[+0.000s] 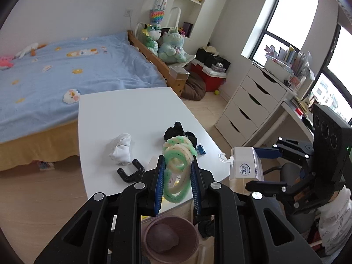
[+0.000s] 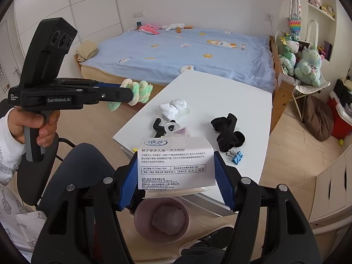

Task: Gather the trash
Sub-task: 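Carry the scrunchie over the pink bin and open the left tool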

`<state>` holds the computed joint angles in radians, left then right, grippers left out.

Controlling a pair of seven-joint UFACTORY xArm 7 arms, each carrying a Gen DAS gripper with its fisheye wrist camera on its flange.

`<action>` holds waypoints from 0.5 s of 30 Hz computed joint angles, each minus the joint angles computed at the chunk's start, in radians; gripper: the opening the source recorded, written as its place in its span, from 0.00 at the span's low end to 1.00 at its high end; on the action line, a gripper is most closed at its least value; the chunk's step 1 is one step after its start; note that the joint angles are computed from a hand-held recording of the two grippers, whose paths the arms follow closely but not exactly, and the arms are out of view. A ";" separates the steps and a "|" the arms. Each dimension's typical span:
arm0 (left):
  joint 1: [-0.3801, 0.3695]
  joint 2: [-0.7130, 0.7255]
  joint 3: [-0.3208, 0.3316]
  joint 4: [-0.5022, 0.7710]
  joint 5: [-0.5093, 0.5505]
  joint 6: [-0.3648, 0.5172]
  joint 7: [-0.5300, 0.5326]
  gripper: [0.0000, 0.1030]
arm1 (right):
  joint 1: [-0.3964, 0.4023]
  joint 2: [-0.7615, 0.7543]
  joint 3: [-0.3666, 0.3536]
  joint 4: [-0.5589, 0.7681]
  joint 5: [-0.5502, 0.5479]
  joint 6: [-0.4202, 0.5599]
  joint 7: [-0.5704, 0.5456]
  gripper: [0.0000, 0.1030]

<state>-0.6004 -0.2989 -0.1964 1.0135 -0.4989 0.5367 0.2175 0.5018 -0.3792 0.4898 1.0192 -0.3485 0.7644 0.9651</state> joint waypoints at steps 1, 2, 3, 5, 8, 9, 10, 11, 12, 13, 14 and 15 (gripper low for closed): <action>0.002 -0.015 -0.008 -0.014 0.021 0.000 0.004 0.21 | 0.001 -0.008 0.005 -0.004 0.000 0.005 0.011 0.62; 0.001 -0.031 -0.013 -0.030 0.036 0.002 0.008 0.21 | 0.002 -0.015 0.012 -0.007 -0.001 0.011 0.023 0.62; -0.001 -0.045 -0.017 -0.043 0.051 0.004 0.010 0.21 | 0.004 -0.024 0.018 -0.011 0.000 0.019 0.035 0.62; -0.005 -0.074 -0.026 -0.071 0.083 0.014 0.012 0.21 | 0.006 -0.040 0.030 -0.021 0.002 0.028 0.058 0.62; -0.017 -0.117 -0.037 -0.115 0.119 0.034 0.006 0.21 | 0.009 -0.063 0.043 -0.040 0.012 0.039 0.093 0.62; -0.023 -0.127 -0.037 -0.127 0.126 0.042 0.005 0.21 | 0.010 -0.070 0.049 -0.046 0.016 0.044 0.106 0.62; -0.027 -0.136 -0.037 -0.138 0.133 0.050 0.003 0.22 | 0.011 -0.076 0.054 -0.052 0.019 0.048 0.118 0.62; -0.031 -0.146 -0.036 -0.150 0.138 0.059 0.002 0.22 | 0.012 -0.080 0.059 -0.056 0.021 0.051 0.128 0.62; -0.035 -0.156 -0.038 -0.162 0.143 0.065 -0.001 0.22 | 0.014 -0.084 0.063 -0.061 0.023 0.052 0.137 0.62; -0.041 -0.162 -0.038 -0.170 0.146 0.072 0.002 0.22 | 0.015 -0.087 0.068 -0.064 0.025 0.055 0.146 0.62; -0.048 -0.169 -0.037 -0.181 0.145 0.077 0.004 0.22 | 0.017 -0.088 0.075 -0.066 0.025 0.060 0.154 0.62; -0.054 -0.178 -0.039 -0.195 0.145 0.079 0.002 0.22 | 0.020 -0.089 0.079 -0.069 0.027 0.063 0.161 0.62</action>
<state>-0.6544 -0.4768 -0.2356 0.8190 -0.3537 0.6160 0.2198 0.5214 -0.4684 0.5688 0.9504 -0.3214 0.8276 1.1261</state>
